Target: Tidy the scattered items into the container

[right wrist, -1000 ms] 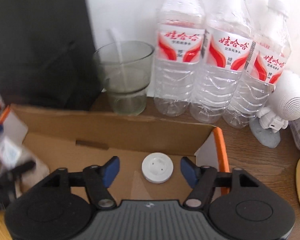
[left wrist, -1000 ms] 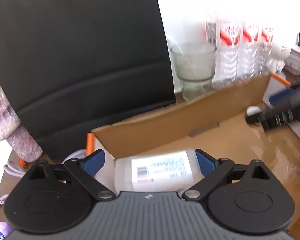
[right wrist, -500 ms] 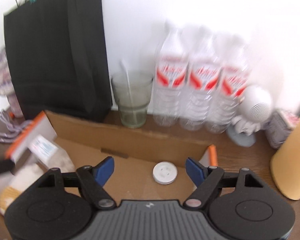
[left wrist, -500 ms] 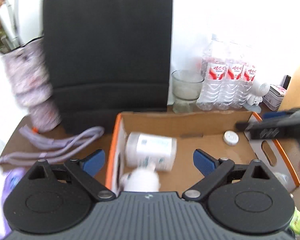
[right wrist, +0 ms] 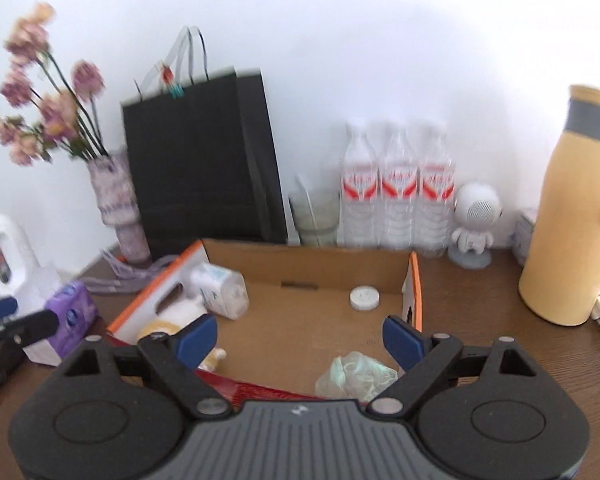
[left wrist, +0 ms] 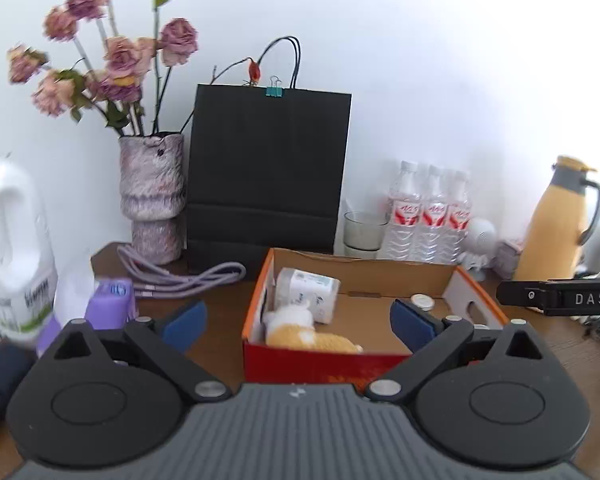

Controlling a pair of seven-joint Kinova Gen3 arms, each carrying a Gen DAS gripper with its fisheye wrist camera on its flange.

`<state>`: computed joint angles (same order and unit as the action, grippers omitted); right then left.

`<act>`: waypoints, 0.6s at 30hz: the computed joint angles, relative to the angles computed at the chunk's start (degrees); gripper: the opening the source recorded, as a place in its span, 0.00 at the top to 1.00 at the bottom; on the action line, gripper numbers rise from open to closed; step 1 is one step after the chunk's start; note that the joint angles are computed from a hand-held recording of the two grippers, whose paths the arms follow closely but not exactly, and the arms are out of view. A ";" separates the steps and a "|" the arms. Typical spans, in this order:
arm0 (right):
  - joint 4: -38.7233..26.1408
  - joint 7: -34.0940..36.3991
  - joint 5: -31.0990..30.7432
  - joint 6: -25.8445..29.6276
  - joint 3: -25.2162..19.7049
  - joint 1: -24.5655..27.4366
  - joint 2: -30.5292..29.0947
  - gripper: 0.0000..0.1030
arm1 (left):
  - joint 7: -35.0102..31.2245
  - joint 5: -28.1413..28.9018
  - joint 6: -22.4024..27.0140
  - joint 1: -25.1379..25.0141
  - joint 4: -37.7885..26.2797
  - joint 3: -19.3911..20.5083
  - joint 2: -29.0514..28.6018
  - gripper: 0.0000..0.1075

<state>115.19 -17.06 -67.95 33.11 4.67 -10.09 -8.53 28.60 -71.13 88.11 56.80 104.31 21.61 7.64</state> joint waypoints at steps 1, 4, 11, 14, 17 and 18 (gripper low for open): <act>2.65 2.33 -2.28 -0.15 2.65 -2.06 -2.30 0.13 | 2.33 0.17 2.33 2.65 0.08 -0.28 0.73 0.06; 10.56 9.32 -7.22 1.09 8.52 -4.78 -10.20 0.13 | 9.32 0.62 9.32 10.62 0.96 0.26 3.04 0.05; 24.37 14.73 -10.75 9.18 11.53 5.06 -21.86 0.09 | 23.99 7.80 10.20 17.20 1.55 4.67 7.72 0.05; 25.81 10.83 -5.26 10.71 10.77 6.96 -23.85 0.09 | 23.07 9.21 8.22 17.37 0.81 5.14 8.24 0.06; 26.44 9.64 -2.33 7.80 7.88 5.72 -24.81 0.09 | 18.22 11.08 5.29 16.71 0.04 3.44 8.76 0.06; 26.36 9.45 -2.28 6.95 6.79 5.48 -24.39 0.10 | 17.45 11.57 4.20 16.38 0.29 2.54 8.39 0.09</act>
<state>141.55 -7.61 -70.22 40.06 11.46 -4.60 -32.91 46.05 -59.57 92.31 73.18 104.60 24.15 16.03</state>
